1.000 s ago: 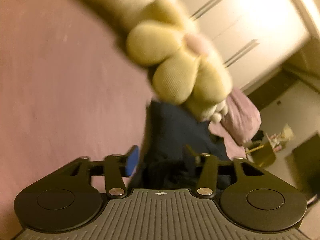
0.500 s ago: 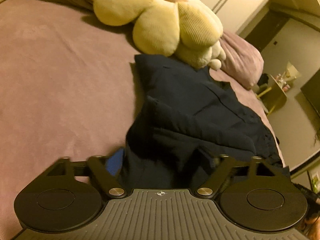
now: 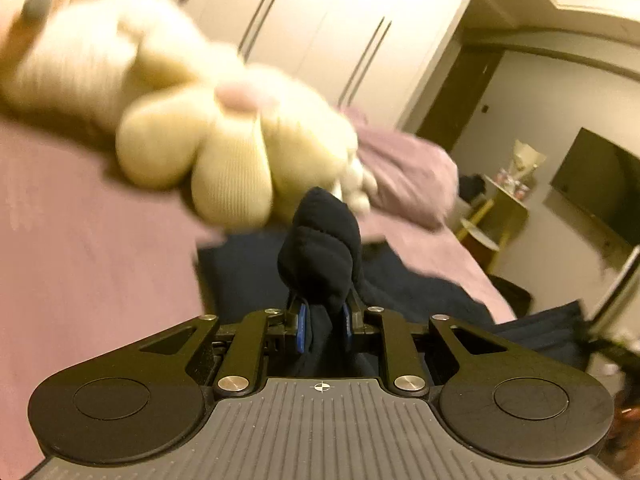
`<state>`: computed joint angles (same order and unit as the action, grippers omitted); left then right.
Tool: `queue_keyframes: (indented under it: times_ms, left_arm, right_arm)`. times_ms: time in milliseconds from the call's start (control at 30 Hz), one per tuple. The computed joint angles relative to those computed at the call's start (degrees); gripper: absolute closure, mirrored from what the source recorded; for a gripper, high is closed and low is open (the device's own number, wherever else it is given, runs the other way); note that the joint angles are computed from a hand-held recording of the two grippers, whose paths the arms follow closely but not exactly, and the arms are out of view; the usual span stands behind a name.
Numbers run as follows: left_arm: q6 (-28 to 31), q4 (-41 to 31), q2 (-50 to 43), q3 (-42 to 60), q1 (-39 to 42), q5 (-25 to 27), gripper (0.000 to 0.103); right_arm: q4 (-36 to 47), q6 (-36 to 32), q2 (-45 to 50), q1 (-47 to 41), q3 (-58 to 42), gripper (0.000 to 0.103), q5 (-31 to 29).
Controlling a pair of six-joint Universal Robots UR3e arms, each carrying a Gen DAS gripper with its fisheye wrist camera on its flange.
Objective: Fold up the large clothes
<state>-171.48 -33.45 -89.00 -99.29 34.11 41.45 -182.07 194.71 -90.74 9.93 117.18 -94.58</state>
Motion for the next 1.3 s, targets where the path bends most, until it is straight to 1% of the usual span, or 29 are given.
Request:
queue_keyframes:
  times_ms: [33, 100, 133, 233, 267, 300, 333, 367, 400, 433, 467, 500, 533, 567, 600, 667, 700, 733, 767, 800, 833, 867, 900, 1000, 1067, 1200, 1300]
  left_arm:
    - [-3.0, 3.4, -2.8, 2.5, -2.2, 2.8, 0.083]
    - [-6.7, 6.9, -8.7, 7.6, -6.5, 8.5, 0.083]
    - [-7.8, 7.7, -11.8, 10.2, -8.8, 11.9, 0.082]
    - [-9.6, 5.8, -20.1, 16.5, -13.7, 19.1, 0.078]
    - [-9.8, 5.3, -21.9, 17.3, -14.7, 20.7, 0.074]
    - [-10.1, 5.1, -23.4, 17.6, -15.5, 22.3, 0.064]
    - [-10.7, 5.0, -24.5, 17.6, -16.0, 23.3, 0.060]
    - [-10.8, 5.3, -24.9, 16.7, -15.4, 22.1, 0.047]
    - [-10.7, 5.9, -25.3, 16.1, -14.7, 20.6, 0.037]
    - [-10.4, 7.4, -25.2, 14.6, -14.1, 19.3, 0.035]
    - [-9.9, 8.5, -25.0, 13.4, -13.7, 18.9, 0.035]
    - [-8.9, 8.2, -25.2, 13.3, -13.9, 19.5, 0.038]
    - [-8.0, 6.9, -25.6, 14.1, -14.5, 21.0, 0.040]
    - [-7.5, 5.4, -26.2, 15.3, -15.0, 22.2, 0.043]
    - [-7.3, 5.1, -26.2, 15.2, -15.2, 22.5, 0.045]
    - [-7.2, 5.5, -25.9, 15.0, -15.6, 23.2, 0.049]
    - [-6.8, 5.4, -26.1, 15.3, -15.8, 23.4, 0.051]
    - [-6.2, 5.0, -25.9, 15.3, -16.2, 24.0, 0.052]
    - [-5.3, 4.5, -25.7, 15.5, -16.5, 24.6, 0.056]
    - [-4.6, 4.1, -25.5, 15.7, -16.7, 25.0, 0.058]
    - [-4.2, 3.9, -25.1, 15.5, -16.8, 25.2, 0.060]
    - [-4.0, 3.5, -24.6, 15.5, -16.8, 25.3, 0.068]
    - [-3.9, 3.2, -24.2, 15.4, -16.8, 25.2, 0.073]
    - [-3.1, 1.9, -22.5, 14.8, -16.4, 24.5, 0.078]
    - [-2.2, 1.4, -20.6, 13.9, -15.9, 23.8, 0.080]
    - [0.1, 0.3, -16.4, 11.9, -14.7, 21.8, 0.082]
    - [-0.2, -0.2, -13.9, 11.8, -13.3, 19.5, 0.082]
  right_arm:
    - [-0.2, 0.3, 0.5, -0.2, -1.7, 0.095, -0.3]
    - [-0.7, 1.1, 3.8, 0.1, -6.7, 0.095, -2.8]
    - [-0.9, 1.4, 5.9, 0.3, -9.2, 0.095, -4.2]
    - [1.6, 2.3, 14.0, 0.6, -17.6, 0.095, -7.4]
    - [3.4, 2.0, 16.6, 0.8, -20.1, 0.095, -8.0]
    - [5.3, 1.7, 19.3, 0.7, -22.4, 0.095, -8.3]
    - [6.6, 1.7, 21.3, 0.6, -23.7, 0.095, -8.5]
    - [8.5, 1.6, 23.4, 0.4, -25.0, 0.094, -8.5]
    - [9.8, 1.9, 25.1, 0.3, -26.2, 0.094, -8.8]
    - [10.8, 2.5, 26.2, 0.1, -26.6, 0.090, -8.8]
    - [11.2, 3.0, 26.8, -0.3, -26.4, 0.084, -8.4]
    - [10.8, 3.4, 27.2, -0.8, -26.0, 0.081, -7.7]
    - [9.8, 3.9, 26.9, -1.4, -24.7, 0.071, -6.3]
    - [8.8, 4.5, 26.6, -2.3, -23.7, 0.065, -4.1]
    - [8.2, 4.9, 26.4, -3.1, -22.9, 0.065, -2.3]
    - [8.8, 4.5, 26.6, -3.1, -22.8, 0.065, -2.0]
    - [9.0, 4.0, 26.9, -2.6, -23.1, 0.066, -2.7]
    - [9.1, 3.2, 27.2, -1.9, -23.4, 0.070, -3.8]
    - [9.0, 2.2, 27.5, -1.3, -23.8, 0.075, -4.8]
    - [8.6, 0.9, 27.7, -0.5, -23.8, 0.078, -5.8]
    - [8.6, -0.3, 27.7, 0.2, -23.7, 0.083, -6.7]
    - [9.0, -1.2, 27.9, 0.8, -24.2, 0.087, -7.6]
    - [9.7, -1.7, 27.9, 1.3, -24.6, 0.091, -8.9]
    - [10.4, -1.8, 26.6, 2.1, -24.4, 0.094, -10.3]
    - [8.9, -2.3, 24.7, 2.2, -22.3, 0.094, -10.3]
    - [8.2, -2.6, 20.5, 2.7, -19.8, 0.094, -10.2]
    - [6.7, -2.9, 17.3, 2.6, -17.7, 0.094, -9.3]
